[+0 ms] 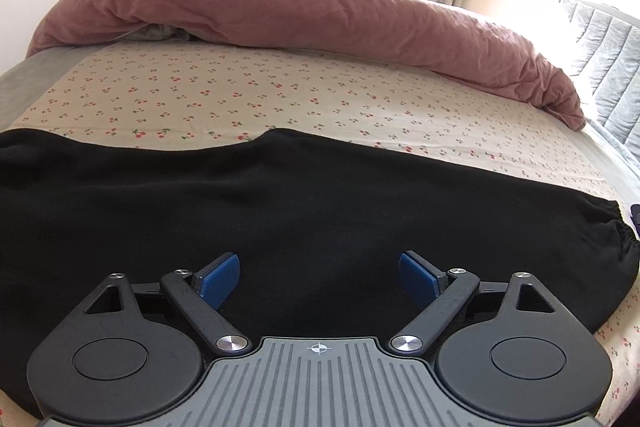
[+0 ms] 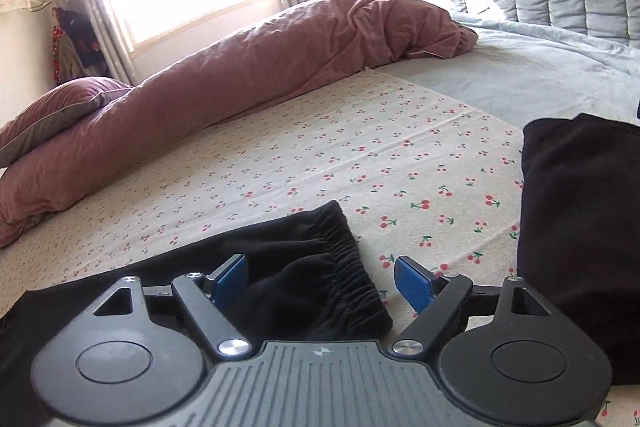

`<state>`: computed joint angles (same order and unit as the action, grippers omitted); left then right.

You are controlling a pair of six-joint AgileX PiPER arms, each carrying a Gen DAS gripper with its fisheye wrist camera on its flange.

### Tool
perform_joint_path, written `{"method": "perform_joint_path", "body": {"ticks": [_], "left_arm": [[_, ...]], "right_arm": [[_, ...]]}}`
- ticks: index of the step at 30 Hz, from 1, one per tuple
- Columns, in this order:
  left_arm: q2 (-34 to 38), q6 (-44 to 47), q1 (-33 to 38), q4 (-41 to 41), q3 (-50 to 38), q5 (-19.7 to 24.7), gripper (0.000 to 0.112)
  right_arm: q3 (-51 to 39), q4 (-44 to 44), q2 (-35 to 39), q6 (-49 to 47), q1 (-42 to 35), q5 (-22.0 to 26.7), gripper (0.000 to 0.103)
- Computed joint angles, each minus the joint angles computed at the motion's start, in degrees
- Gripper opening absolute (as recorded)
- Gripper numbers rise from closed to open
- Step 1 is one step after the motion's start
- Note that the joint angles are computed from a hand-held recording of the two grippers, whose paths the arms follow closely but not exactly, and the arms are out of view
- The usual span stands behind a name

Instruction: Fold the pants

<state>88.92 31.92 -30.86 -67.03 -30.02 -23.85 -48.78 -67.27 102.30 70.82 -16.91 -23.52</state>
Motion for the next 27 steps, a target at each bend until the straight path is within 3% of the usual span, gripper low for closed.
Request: {"method": "perform_joint_path", "body": {"ticks": [4, 7, 13, 17, 25, 27], "left_arm": [[1.24, -0.98, -0.39, 1.06, -1.54, 1.47, 0.089], [2.17, -1.56, -0.91, 1.44, -2.61, 2.42, 0.089], [4.10, 0.69, -2.19, -0.43, -4.46, 2.85, 0.089], [4.67, -0.94, -1.80, 0.90, -4.99, 4.22, 0.089], [6.24, -0.74, -1.97, 0.47, -6.48, 4.76, 0.089], [6.61, -3.96, -1.66, 3.91, -6.53, 5.08, 0.089]], "right_arm": [[-2.89, -14.84, 2.71, 19.08, -3.46, -1.54, 0.081], [-5.31, -25.25, 5.26, 32.16, -5.65, -6.20, 0.077], [-8.20, -28.92, 10.17, 42.98, -10.12, -18.60, 0.073], [-8.59, -28.42, 11.61, 45.34, -10.16, -20.93, 0.068], [-7.42, -18.49, 13.96, 36.77, -9.32, -22.25, 0.067], [-6.26, -14.14, 14.18, 32.82, -8.67, -21.77, 0.056]]}}
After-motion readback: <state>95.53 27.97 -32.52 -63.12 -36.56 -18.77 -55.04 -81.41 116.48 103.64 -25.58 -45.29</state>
